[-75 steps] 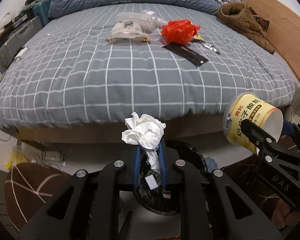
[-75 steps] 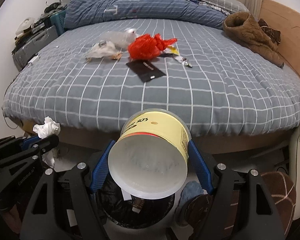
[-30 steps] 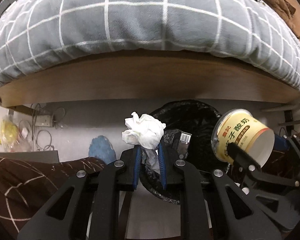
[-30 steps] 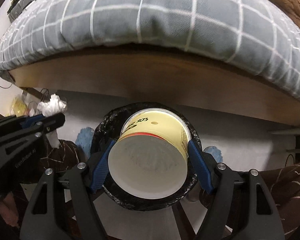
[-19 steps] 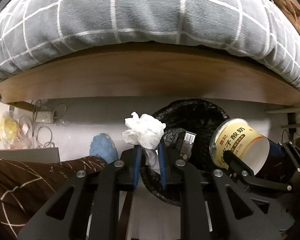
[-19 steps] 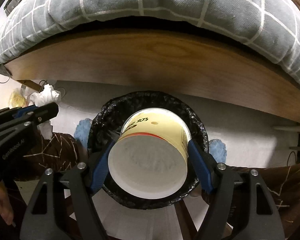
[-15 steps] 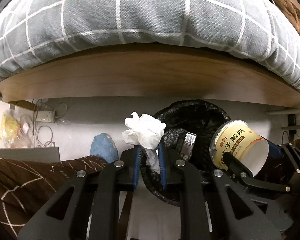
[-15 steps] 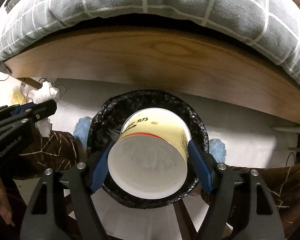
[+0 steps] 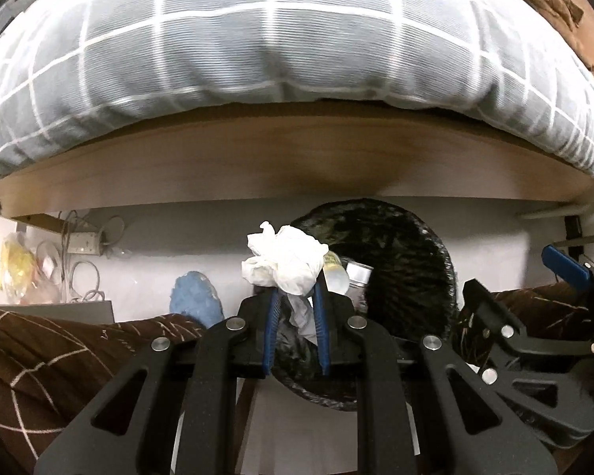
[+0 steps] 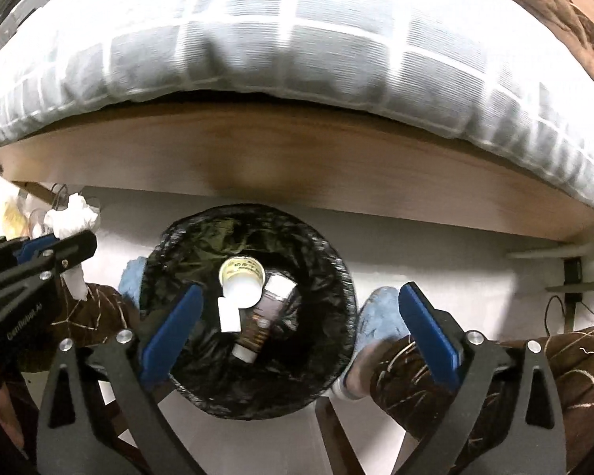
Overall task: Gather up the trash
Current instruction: 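Lower the white tissue over the bin and open the left tool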
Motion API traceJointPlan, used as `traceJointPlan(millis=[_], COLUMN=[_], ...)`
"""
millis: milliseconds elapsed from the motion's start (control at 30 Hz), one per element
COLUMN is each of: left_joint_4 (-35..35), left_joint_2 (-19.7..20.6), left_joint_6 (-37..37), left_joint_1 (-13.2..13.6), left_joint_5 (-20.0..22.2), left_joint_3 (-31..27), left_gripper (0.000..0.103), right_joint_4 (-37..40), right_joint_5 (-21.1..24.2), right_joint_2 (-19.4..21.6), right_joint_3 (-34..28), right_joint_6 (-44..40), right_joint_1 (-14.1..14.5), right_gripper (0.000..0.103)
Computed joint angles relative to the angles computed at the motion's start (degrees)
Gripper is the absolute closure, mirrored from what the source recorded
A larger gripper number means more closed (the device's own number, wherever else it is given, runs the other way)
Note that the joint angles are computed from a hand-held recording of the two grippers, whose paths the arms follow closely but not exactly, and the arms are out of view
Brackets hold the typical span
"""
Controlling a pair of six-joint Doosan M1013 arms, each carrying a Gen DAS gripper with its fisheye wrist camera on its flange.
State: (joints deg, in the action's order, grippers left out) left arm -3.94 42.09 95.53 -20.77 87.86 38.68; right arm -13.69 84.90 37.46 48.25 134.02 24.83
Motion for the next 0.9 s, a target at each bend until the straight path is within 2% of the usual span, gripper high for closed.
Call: traceJointPlan(millis=[400,600,900], left_joint_4=[-0.60,-0.95,-1.88], left_joint_2=[0.65,-0.07,-0.14], left_joint_6=[-0.03,-0.08,0.35], left_joint_1=[-1.82,-2.63,-3.53], left_joint_5=[1.00,0.35,1.29], left_joint_3=[-0.18,1.77,3.47], left_gripper=[0.087,0.087,0.087], right_joint_4=[-2.41,-1.86,-0.81], right_joint_5=[-2.05,-3.84,-3.80], right_joint_2=[-4.33,-6.30,-6.97], right_joint_3=[7.17,10.51,12.03], right_joint_6=[4.68,6.92,8.53], right_joint_1=[-1.27,-2.19,-2.96], right_gripper=[0.008,0.008,0.008])
